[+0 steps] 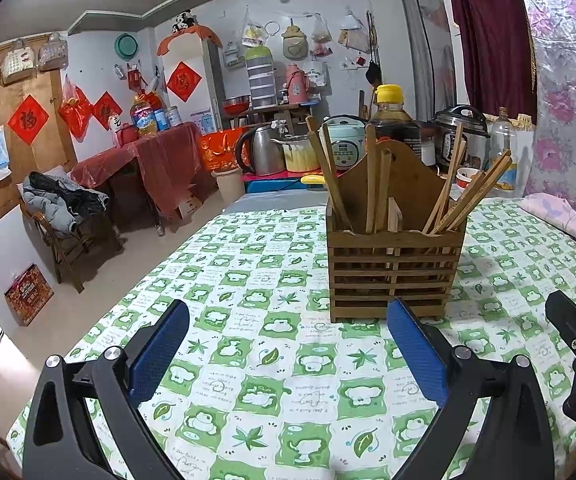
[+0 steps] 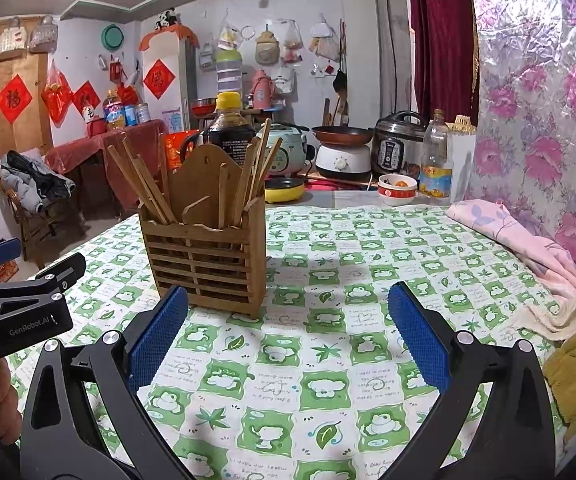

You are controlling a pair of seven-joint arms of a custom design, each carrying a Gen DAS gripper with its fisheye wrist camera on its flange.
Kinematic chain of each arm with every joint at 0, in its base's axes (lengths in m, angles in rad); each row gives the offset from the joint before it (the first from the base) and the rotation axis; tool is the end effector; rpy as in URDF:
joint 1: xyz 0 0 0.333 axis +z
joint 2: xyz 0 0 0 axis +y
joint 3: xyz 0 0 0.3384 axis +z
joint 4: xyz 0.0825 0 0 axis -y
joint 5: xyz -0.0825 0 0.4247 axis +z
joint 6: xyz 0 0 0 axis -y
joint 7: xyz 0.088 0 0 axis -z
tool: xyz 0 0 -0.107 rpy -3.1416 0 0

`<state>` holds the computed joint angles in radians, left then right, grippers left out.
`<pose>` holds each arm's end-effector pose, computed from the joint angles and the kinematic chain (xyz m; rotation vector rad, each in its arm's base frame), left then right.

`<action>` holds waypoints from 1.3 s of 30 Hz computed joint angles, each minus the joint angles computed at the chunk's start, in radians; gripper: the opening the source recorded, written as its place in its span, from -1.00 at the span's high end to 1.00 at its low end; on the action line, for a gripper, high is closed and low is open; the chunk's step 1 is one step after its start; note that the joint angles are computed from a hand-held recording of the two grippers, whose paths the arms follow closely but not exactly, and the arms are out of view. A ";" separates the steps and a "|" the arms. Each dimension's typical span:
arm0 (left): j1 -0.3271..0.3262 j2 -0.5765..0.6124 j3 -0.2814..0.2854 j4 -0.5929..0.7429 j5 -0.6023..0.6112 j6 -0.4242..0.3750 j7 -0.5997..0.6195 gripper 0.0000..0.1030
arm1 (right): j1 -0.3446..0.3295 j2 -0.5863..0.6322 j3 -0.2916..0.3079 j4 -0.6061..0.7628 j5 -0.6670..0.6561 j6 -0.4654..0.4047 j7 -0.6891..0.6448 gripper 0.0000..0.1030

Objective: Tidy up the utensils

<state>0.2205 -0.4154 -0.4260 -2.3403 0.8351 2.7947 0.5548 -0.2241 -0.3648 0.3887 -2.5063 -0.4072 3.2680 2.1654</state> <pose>0.4871 -0.1602 0.5640 -1.6151 1.4847 -0.6872 0.4792 0.1354 0.5255 -1.5784 1.4812 -0.8347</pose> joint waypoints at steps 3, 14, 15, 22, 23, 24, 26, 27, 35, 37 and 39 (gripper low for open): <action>-0.002 0.001 0.000 0.000 0.003 0.002 0.001 -0.89 | 0.007 0.000 -0.005 -0.001 0.000 0.000 -0.005 -0.88; 0.042 -0.016 -0.039 -0.007 0.070 0.020 -0.066 -0.89 | -0.001 -0.001 0.005 -0.001 0.006 0.001 -0.005 -0.88; 0.041 -0.015 -0.038 -0.006 0.073 0.017 -0.070 -0.89 | 0.003 -0.001 0.000 -0.002 0.006 0.001 -0.006 -0.88; 0.018 -0.005 -0.013 -0.002 0.062 0.011 -0.065 -0.89 | 0.013 0.001 -0.005 -0.001 0.009 0.000 -0.009 -0.88; 0.017 -0.005 -0.013 -0.002 0.065 0.010 -0.066 -0.89 | 0.015 0.000 -0.007 -0.003 0.009 0.000 -0.009 -0.88; 0.017 -0.005 -0.013 -0.002 0.068 0.010 -0.068 -0.89 | 0.015 -0.001 -0.006 -0.003 0.009 -0.001 -0.008 -0.88; 0.013 -0.004 -0.010 -0.002 0.069 0.009 -0.068 -0.89 | 0.018 0.000 -0.010 -0.003 0.009 0.000 -0.009 -0.88; 0.012 -0.003 -0.010 -0.002 0.070 0.008 -0.069 -0.89 | 0.019 0.000 -0.011 -0.003 0.010 -0.001 -0.008 -0.88; 0.004 0.006 -0.004 0.003 0.069 -0.002 -0.070 -0.89 | 0.019 0.001 -0.012 -0.002 0.010 0.001 -0.010 -0.88; 0.005 0.003 -0.008 0.001 0.085 -0.001 -0.080 -0.89 | 0.018 0.000 -0.010 -0.003 0.011 0.000 -0.009 -0.88; 0.004 0.000 -0.007 -0.001 0.097 0.000 -0.086 -0.89 | 0.019 0.001 -0.013 -0.003 0.010 0.001 -0.009 -0.88</action>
